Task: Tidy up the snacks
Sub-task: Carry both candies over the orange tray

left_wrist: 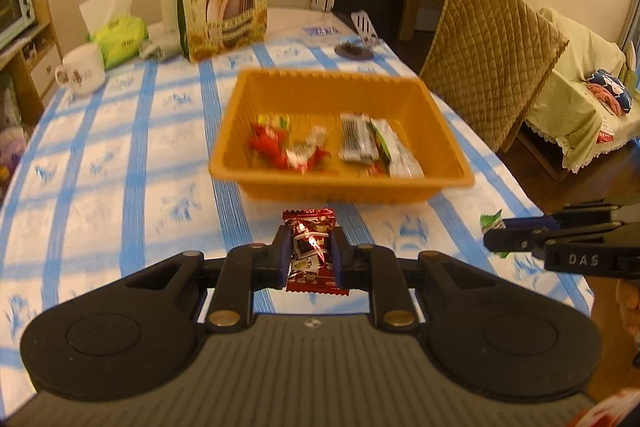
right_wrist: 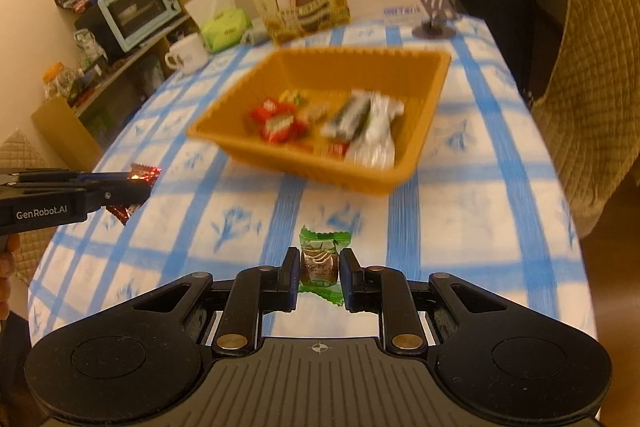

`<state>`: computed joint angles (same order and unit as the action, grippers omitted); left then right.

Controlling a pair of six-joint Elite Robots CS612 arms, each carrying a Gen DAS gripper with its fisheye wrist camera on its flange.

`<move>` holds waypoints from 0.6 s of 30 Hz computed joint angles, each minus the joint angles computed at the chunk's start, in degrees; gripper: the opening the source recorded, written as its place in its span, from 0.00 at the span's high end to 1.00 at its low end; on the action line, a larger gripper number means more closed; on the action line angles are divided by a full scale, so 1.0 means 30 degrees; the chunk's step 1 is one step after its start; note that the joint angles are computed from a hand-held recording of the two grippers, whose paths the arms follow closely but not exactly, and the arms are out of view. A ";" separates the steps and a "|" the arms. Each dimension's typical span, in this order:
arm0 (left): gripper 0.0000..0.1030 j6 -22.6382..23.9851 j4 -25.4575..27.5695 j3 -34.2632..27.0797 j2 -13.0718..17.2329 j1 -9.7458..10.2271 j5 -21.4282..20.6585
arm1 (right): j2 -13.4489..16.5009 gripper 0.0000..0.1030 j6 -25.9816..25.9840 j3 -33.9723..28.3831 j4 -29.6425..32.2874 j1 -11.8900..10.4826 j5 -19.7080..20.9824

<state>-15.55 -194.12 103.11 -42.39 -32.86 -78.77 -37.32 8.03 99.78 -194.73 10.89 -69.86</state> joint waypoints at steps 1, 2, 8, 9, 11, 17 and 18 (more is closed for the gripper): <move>0.82 0.0205 -0.0013 -0.0212 0.0062 0.0046 0.0050 | 0.0038 0.79 -0.0010 -0.0174 -0.0066 -0.0035 -0.0014; 0.82 0.0409 0.0025 -0.0442 0.0134 0.0090 0.0063 | 0.0082 0.79 -0.0028 -0.0374 -0.0105 -0.0074 -0.0022; 0.82 0.1464 0.0427 -0.2175 0.0652 0.0369 -0.0101 | 0.0470 0.79 -0.0045 -0.1744 -0.0498 -0.0288 -0.0052; 0.82 0.1533 0.0569 -0.2516 0.0748 0.0434 -0.0187 | 0.0540 0.79 0.0036 -0.1995 -0.0559 -0.0309 -0.0093; 0.82 0.1621 0.0703 -0.3071 0.0925 0.0557 -0.0482 | 0.0665 0.79 0.0189 -0.2463 -0.0681 -0.0377 -0.0114; 0.82 0.2106 0.1256 -0.4755 0.1533 0.0757 -0.1030 | 0.1134 0.79 0.0815 -0.3922 -0.0683 -0.0458 -0.0218; 0.82 0.2154 0.1445 -0.5054 0.1647 0.0782 -0.1051 | 0.1225 0.79 0.0910 -0.4179 -0.0624 -0.0468 -0.0219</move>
<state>-9.09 -189.79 87.95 -37.45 -30.51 -81.92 -33.65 10.76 87.24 -196.60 9.49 -70.52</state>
